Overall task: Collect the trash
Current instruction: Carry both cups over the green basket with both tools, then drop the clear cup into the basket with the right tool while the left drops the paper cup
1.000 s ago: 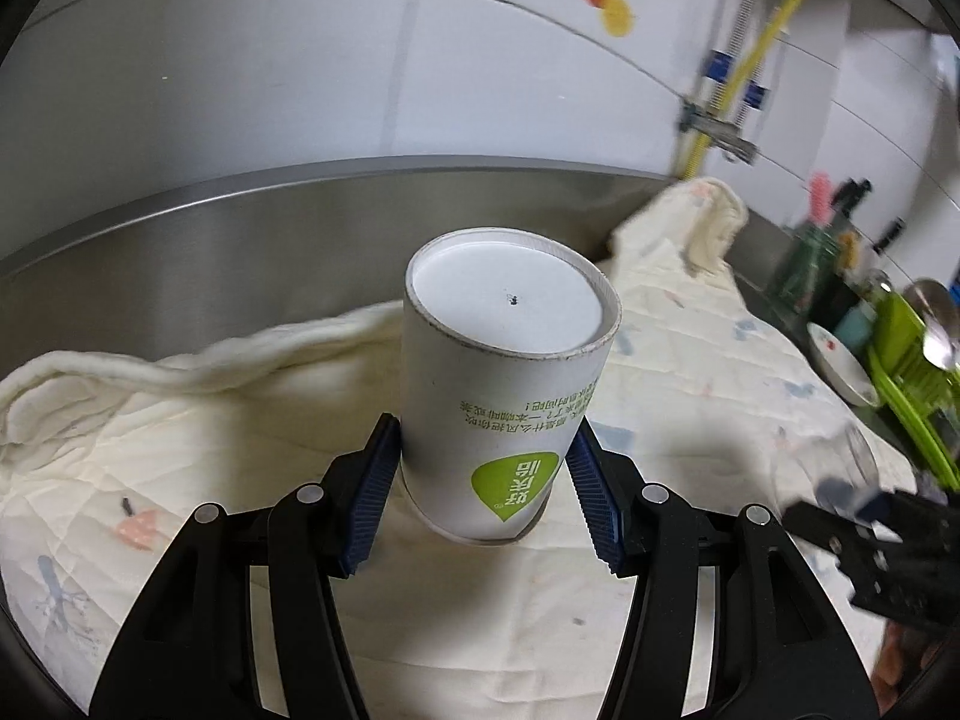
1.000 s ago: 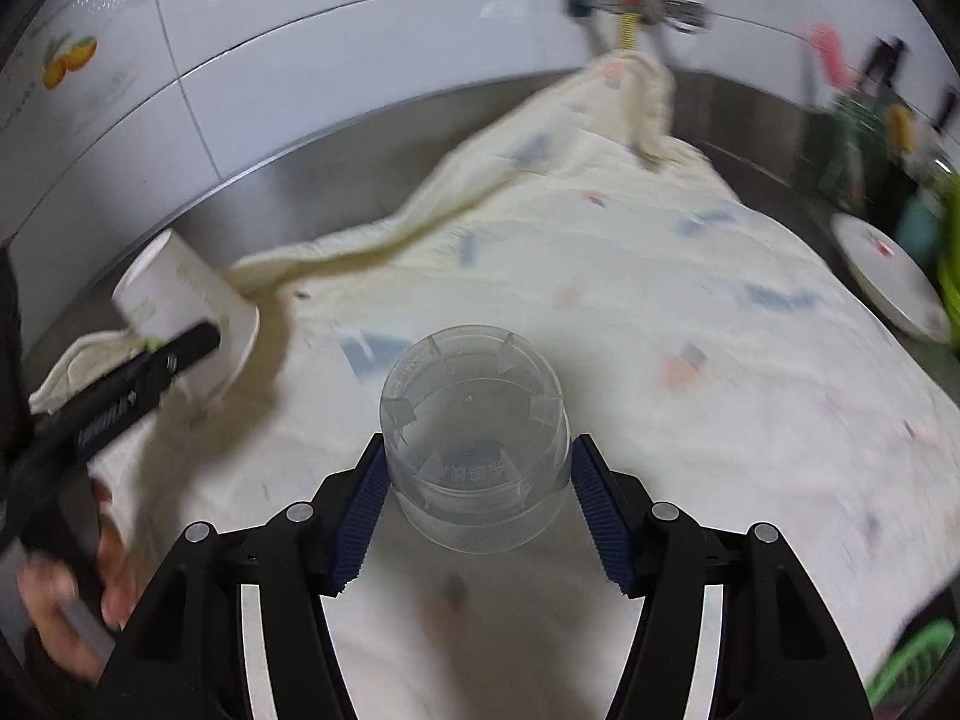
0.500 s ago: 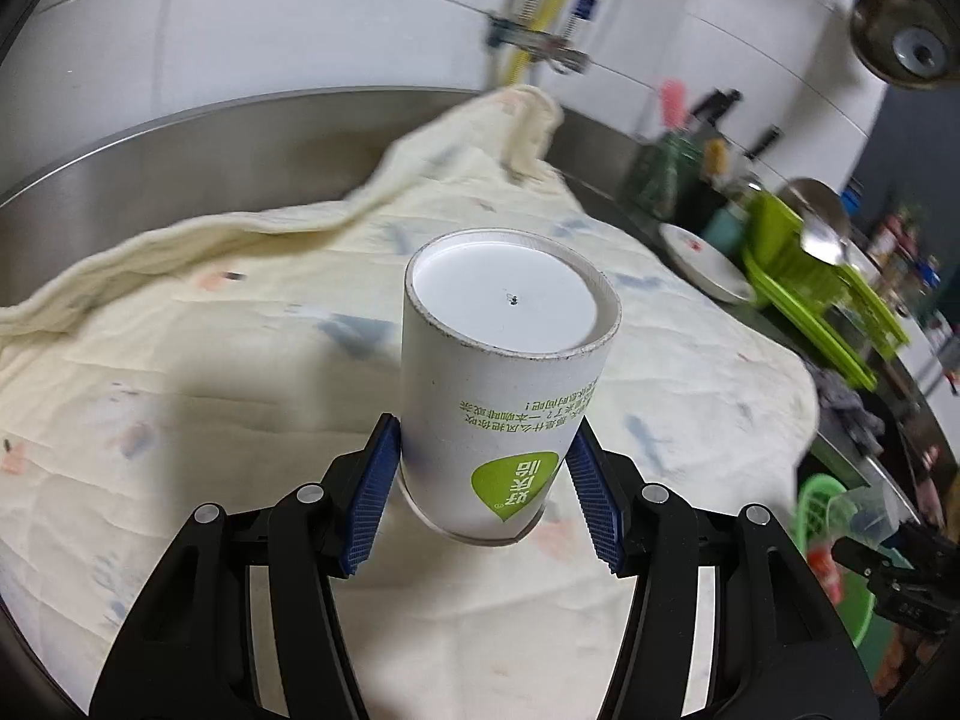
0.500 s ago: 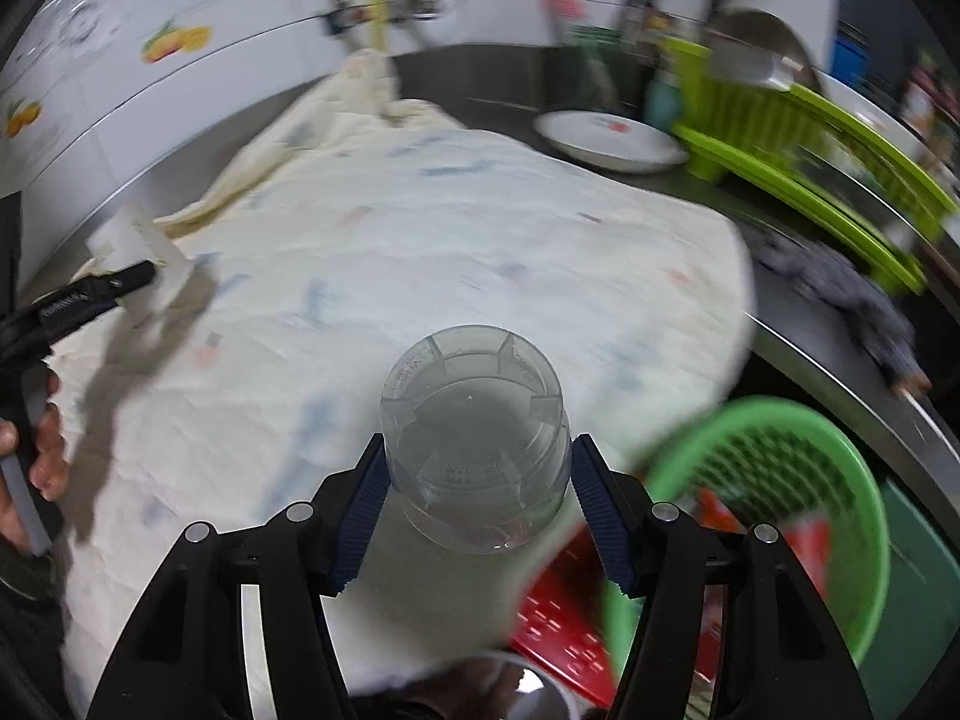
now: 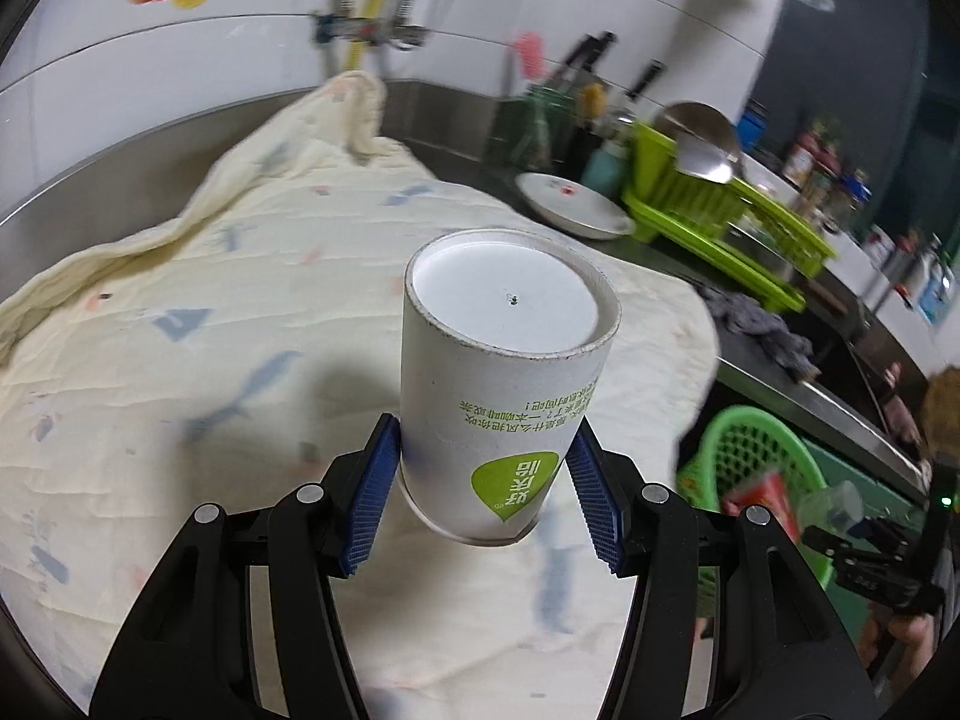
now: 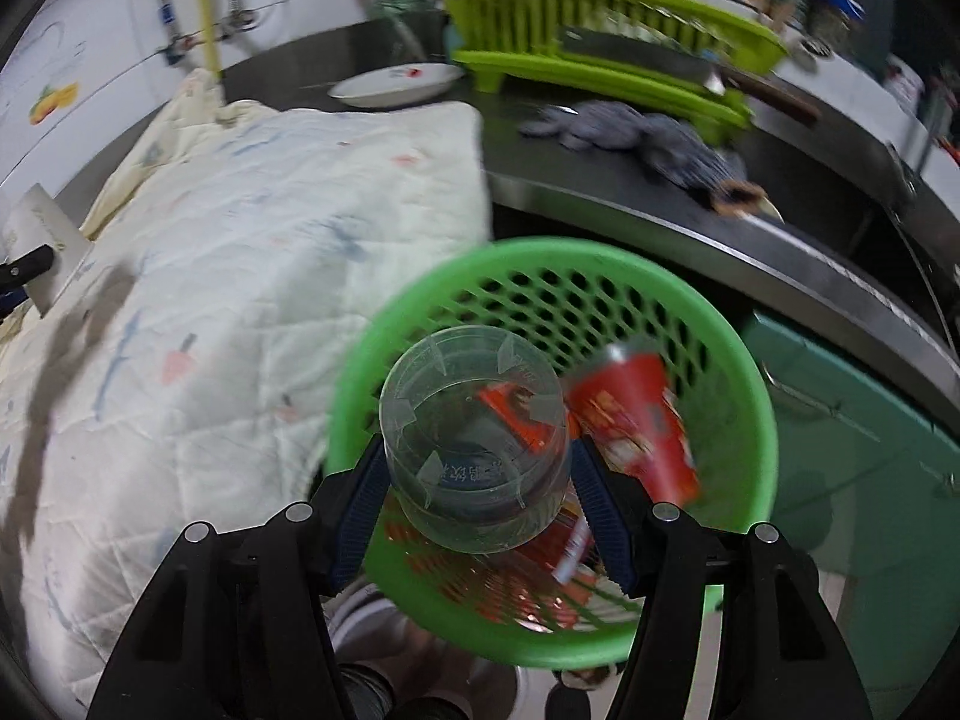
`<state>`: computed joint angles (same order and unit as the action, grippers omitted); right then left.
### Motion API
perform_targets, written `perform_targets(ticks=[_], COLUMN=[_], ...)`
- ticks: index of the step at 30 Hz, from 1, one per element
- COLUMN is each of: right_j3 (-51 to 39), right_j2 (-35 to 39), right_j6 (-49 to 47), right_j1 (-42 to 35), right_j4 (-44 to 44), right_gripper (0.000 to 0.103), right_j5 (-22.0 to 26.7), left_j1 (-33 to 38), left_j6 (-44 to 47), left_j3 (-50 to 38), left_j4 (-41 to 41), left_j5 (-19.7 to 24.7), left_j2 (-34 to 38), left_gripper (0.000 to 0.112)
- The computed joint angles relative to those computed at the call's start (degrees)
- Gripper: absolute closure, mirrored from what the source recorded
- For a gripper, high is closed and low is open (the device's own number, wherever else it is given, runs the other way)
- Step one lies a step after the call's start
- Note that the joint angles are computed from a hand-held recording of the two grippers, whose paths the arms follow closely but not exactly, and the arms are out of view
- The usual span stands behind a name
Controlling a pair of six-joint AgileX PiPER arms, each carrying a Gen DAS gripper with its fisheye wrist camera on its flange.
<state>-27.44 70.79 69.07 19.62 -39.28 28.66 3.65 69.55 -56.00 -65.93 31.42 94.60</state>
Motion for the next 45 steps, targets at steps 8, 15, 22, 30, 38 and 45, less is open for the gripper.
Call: perform_targets(ticks=[8,15,22,30,38,45], right_j3=[6.01,9.45,11.30,12.22,12.46,12.93], right_j2=[-4.74,-7.43,-10.00,-14.34,-19.01,-20.91], right_j6=[-3.28,-11.62,-21.30,-25.96,-23.23,-23.51], right_j1=[-6.10,-13.43,-19.20,-20.77,-17.57,-17.14], right_j4=[1.80,7.27,13.90,17.72,15.97,16.75], right_gripper=[0.043,0.042,0.038,0.038,0.035,0.035], right_j5=[-1.59,-5.19,-7.69,-6.17,-2.19,-1.26], left_j1=[-13.35,-27.71,-37.62,-43.21,-46.93,-48.43], left_j6=[-2.64,-9.21,-18.76,-30.13,-38.93,-48.19], left_j3=[4.52,4.27,1.59,-2.00,-4.92,-6.50], left_j4=[-0.73,2.37,9.78,19.89,28.05,37.21], left_j5=[-4.65,-10.99,-15.86,-17.29,-17.72,-18.15], left_j2=[-3.50,-0.89,2.86,7.06,10.47,12.33], left_gripper=[0.056,0.056,0.056,0.056,0.054,0.053])
